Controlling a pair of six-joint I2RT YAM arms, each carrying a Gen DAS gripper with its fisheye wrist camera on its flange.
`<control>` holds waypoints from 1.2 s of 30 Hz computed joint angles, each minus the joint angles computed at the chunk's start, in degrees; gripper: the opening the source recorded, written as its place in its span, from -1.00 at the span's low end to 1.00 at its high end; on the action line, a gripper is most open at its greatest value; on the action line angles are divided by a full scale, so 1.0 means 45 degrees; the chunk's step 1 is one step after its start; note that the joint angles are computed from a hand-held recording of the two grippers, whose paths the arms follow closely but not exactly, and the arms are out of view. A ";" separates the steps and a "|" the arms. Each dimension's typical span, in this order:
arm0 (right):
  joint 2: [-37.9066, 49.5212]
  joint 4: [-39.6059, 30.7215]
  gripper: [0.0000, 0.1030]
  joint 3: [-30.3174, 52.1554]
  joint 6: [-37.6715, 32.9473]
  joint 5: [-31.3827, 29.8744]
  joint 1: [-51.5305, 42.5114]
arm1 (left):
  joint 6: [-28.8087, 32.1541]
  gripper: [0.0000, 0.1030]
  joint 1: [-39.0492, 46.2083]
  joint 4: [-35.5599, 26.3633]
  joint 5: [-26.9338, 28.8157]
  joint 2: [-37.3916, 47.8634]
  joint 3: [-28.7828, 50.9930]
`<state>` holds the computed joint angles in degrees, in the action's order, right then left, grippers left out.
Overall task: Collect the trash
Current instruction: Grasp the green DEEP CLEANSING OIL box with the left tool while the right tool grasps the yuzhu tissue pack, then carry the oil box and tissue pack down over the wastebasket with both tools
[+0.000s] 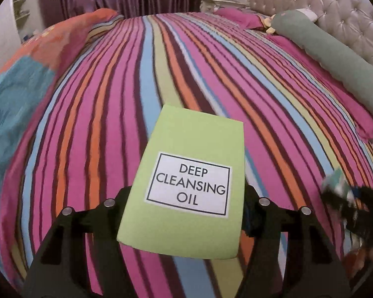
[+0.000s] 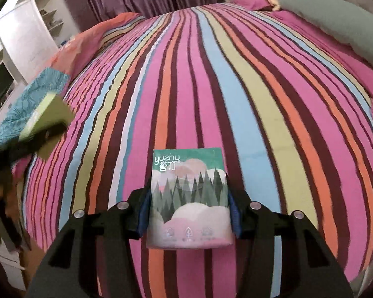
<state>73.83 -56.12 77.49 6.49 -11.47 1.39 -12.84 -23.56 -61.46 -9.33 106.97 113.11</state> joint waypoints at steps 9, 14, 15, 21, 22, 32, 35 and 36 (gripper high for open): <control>-0.2178 -0.1140 -0.07 -0.0881 -0.0090 -0.0529 -0.0427 | -0.1845 0.20 -0.1098 0.0060 -0.0897 -0.4903 -0.5420; -0.3902 -0.1976 -0.07 -0.1767 0.0147 -0.0620 -0.0111 | -0.2951 0.20 -0.2284 -0.0403 -0.1435 -0.6816 -0.6803; -0.4291 -0.2169 -0.07 -0.1976 0.0193 -0.0685 -0.0079 | -0.3179 0.20 -0.2639 -0.0515 -0.1648 -0.7169 -0.7079; -0.6302 -0.3454 -0.07 -0.3089 0.0481 -0.0277 0.0535 | -0.5706 0.20 -0.5579 -0.1244 -0.2737 -0.9039 -0.9087; -0.6567 -0.3665 -0.07 -0.3228 0.0472 -0.0247 0.0530 | -0.6274 0.20 -0.6251 -0.1437 -0.2982 -0.9231 -0.9422; -0.8607 -0.5433 -0.07 -0.4252 0.0740 -0.0055 0.0245 | -1.1016 0.20 -1.0370 -0.1891 -0.3385 -1.0147 -1.1470; -0.9041 -0.5807 -0.07 -0.4603 0.1102 -0.0362 0.0299 | -1.1763 0.20 -1.0930 -0.1659 -0.3112 -1.0135 -1.1735; -0.9197 -0.5917 -0.07 -0.4770 0.1333 -0.0410 0.0423 | -1.2028 0.20 -1.1104 -0.1533 -0.3027 -1.0154 -1.1853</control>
<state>32.45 -82.75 56.03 12.49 -13.31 3.30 -66.97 -73.53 -68.36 -22.95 61.28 59.77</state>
